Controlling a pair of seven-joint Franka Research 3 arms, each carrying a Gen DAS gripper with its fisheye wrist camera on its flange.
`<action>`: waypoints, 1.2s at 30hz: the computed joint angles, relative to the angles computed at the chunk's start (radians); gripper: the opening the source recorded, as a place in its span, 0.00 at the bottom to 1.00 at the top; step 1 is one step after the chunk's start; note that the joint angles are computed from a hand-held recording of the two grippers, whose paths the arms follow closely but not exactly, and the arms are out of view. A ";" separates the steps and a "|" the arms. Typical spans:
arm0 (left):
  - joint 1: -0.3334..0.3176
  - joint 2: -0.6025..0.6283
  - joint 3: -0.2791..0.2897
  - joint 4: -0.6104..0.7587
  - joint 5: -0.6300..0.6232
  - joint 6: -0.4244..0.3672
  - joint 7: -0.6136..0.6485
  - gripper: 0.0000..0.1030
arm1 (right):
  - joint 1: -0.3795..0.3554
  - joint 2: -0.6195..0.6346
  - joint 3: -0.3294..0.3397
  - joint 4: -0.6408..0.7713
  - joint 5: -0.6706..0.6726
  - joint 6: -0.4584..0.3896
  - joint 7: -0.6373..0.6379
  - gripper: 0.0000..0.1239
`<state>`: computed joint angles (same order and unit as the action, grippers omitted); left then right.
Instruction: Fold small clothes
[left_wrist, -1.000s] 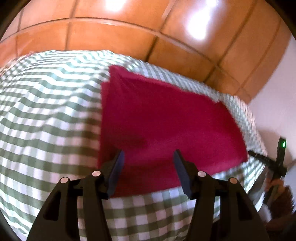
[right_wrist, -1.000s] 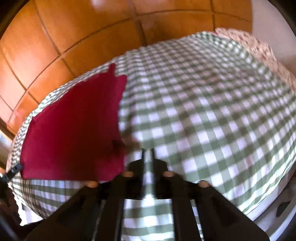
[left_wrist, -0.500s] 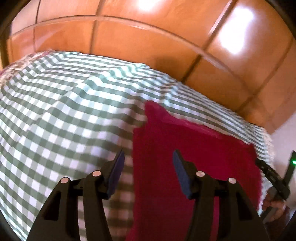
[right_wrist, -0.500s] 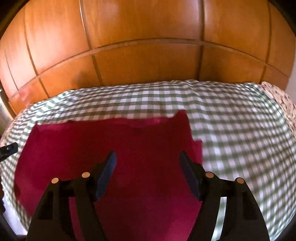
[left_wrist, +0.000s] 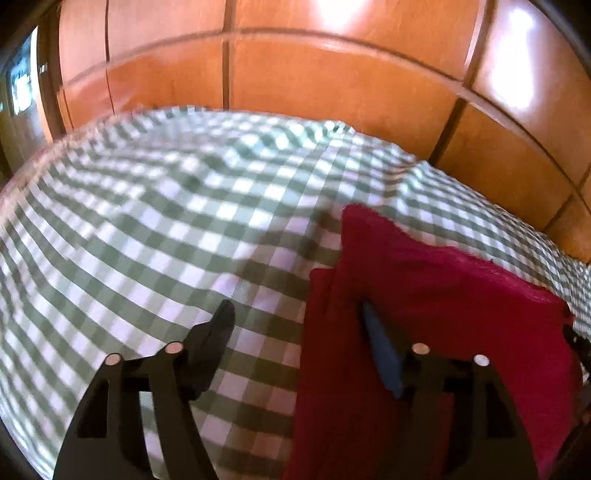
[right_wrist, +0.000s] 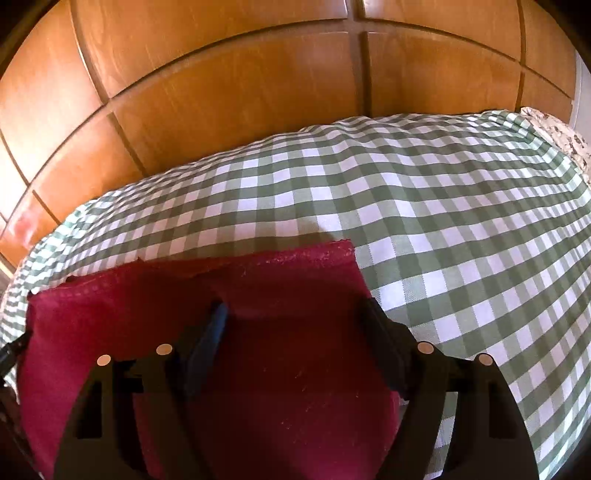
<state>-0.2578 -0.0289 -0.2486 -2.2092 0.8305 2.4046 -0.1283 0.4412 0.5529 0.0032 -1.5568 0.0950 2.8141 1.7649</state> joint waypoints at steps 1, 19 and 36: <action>-0.009 -0.008 -0.010 0.010 0.010 -0.037 0.003 0.64 | -0.005 -0.002 0.006 -0.004 0.006 0.005 -0.005 0.61; -0.054 -0.169 -0.100 -0.022 0.046 -0.127 -0.016 0.67 | -0.010 -0.009 0.016 -0.012 0.038 0.017 -0.023 0.62; -0.111 -0.192 -0.144 -0.032 0.052 -0.151 -0.007 0.72 | 0.021 -0.042 -0.002 0.000 -0.022 -0.065 -0.004 0.76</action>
